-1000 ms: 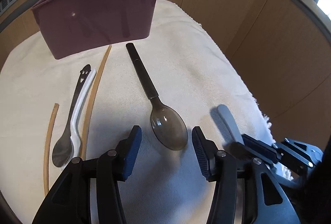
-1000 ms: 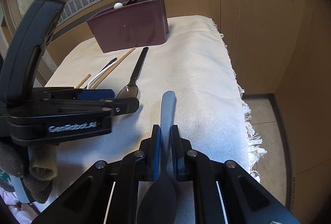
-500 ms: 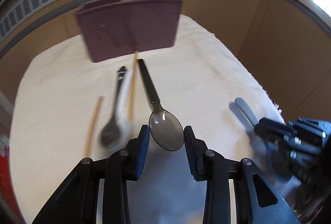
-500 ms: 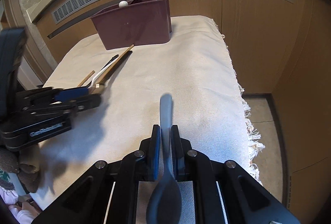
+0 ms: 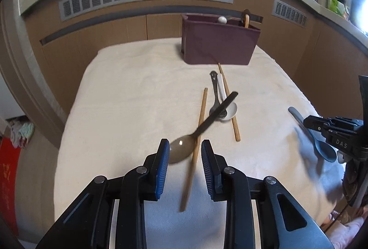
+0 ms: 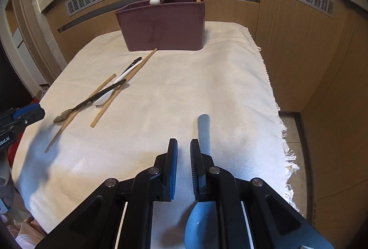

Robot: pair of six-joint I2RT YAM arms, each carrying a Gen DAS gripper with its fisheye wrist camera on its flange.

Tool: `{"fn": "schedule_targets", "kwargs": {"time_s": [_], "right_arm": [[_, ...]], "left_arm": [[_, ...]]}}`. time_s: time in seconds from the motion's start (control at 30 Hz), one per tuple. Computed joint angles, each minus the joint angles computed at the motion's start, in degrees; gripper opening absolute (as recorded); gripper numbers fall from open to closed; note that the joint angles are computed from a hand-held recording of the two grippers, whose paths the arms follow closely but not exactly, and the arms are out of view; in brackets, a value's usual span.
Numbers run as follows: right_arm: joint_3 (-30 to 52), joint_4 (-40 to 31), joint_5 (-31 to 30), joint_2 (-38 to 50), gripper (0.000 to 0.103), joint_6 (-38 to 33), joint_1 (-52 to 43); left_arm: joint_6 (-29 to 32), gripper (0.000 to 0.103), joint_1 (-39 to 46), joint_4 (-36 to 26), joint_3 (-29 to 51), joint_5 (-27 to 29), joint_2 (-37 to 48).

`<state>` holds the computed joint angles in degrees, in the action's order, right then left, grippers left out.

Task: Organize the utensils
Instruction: 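Reach the left tool to the black-handled spoon and grasp its handle while the right holds the blue spoon, then lift both held spoons and carry them over the maroon holder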

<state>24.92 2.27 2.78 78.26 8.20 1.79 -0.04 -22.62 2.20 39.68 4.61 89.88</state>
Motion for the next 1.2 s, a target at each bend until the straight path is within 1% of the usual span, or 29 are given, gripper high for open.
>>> {"fn": "schedule_targets", "kwargs": {"time_s": [0.1,0.17,0.2,0.23,0.27,0.3,0.33,0.37,0.4,0.43,0.47,0.5,0.57,0.67,0.73,0.77,0.8,0.9,1.0,1.07,1.13,1.17,1.2], "right_arm": [[2.0,-0.8,0.1,2.9,0.012,-0.7,-1.6],[3.8,-1.3,-1.0,5.5,0.013,-1.3,-2.7],[4.4,-1.1,-0.8,6.6,0.017,-1.5,-2.7],[5.0,-1.1,-0.2,7.4,0.027,-1.5,-2.4],[5.9,-1.5,-0.3,8.7,0.032,-1.7,-2.1],[6.8,-2.1,-0.9,10.3,0.038,-1.9,-1.9],[6.7,-1.5,-0.2,10.7,0.039,-2.0,-1.4],[6.3,-0.9,1.7,10.7,0.039,-2.5,-0.1],[6.4,-1.2,3.0,10.7,0.037,-3.3,0.9],[6.3,-1.5,2.9,10.3,0.022,-3.8,1.1],[6.3,-2.1,1.3,10.0,0.014,-3.9,0.7],[6.3,-2.8,0.1,9.5,0.011,-3.7,0.3],[5.9,-3.1,-0.4,8.5,0.01,-3.7,-0.2],[4.7,-3.9,-3.2,5.6,0.01,-3.2,-1.8],[3.8,-4.0,-3.7,3.6,0.01,-3.3,-2.5],[3.4,-4.0,-3.7,2.8,0.01,-3.3,-2.7],[3.0,-4.0,-4.1,2.1,0.01,-3.3,-3.1],[2.4,-3.5,-5.2,1.4,0.011,-3.7,-3.8],[2.2,-2.6,-5.6,1.6,0.011,-4.0,-3.8],[2.3,-1.9,-6.3,2.4,0.011,-4.1,-4.0],[2.3,-1.1,-6.8,3.3,0.011,-4.0,-4.3],[2.3,-0.7,-6.9,3.7,0.011,-3.9,-4.4],[2.4,-0.4,-7.0,4.3,0.011,-3.7,-4.4]], "left_arm": [[0.1,0.03,0.1,0.3,-0.8,0.8,1.1],[0.3,0.03,0.2,0.3,-1.0,1.4,1.9],[0.5,0.03,0.3,0.1,-1.2,1.7,1.9],[0.7,0.031,0.4,-0.1,-1.1,2.0,2.2],[1.0,0.032,0.6,-0.2,-1.1,2.2,2.5],[1.4,0.035,0.8,-0.4,-1.1,2.6,2.6],[1.8,0.037,0.9,-0.6,-0.9,2.9,2.9],[2.4,0.042,0.9,-0.8,-0.8,3.0,3.1],[2.9,0.045,1.0,-0.9,-0.5,3.1,3.3],[3.4,0.045,1.0,-1.2,-0.2,3.3,3.4],[4.0,0.045,0.9,-2.0,0.6,3.8,3.7],[4.7,0.045,0.8,-2.9,1.7,4.5,4.0],[7.2,0.045,0.3,-5.5,5.2,6.2,5.3],[11.8,0.045,-1.1,-10.7,12.7,7.5,8.9],[14.0,0.045,-1.2,-16.8,20.3,9.8,13.2],[14.8,0.045,-1.1,-20.8,25.3,10.9,16.1],[15.4,0.045,-1.2,-23.2,28.8,10.9,18.3],[17.8,0.045,-2.3,-29.5,37.9,8.0,24.7],[18.3,0.044,-2.4,-36.4,45.6,9.0,30.9],[17.9,0.042,-2.8,-38.4,47.8,8.7,33.2],[17.2,0.039,-3.6,-36.2,46.9,6.7,33.1],[16.5,0.033,-3.9,-35.5,46.7,6.2,33.0],[15.2,0.021,-3.9,-34.9,46.6,6.1,33.0]]}}
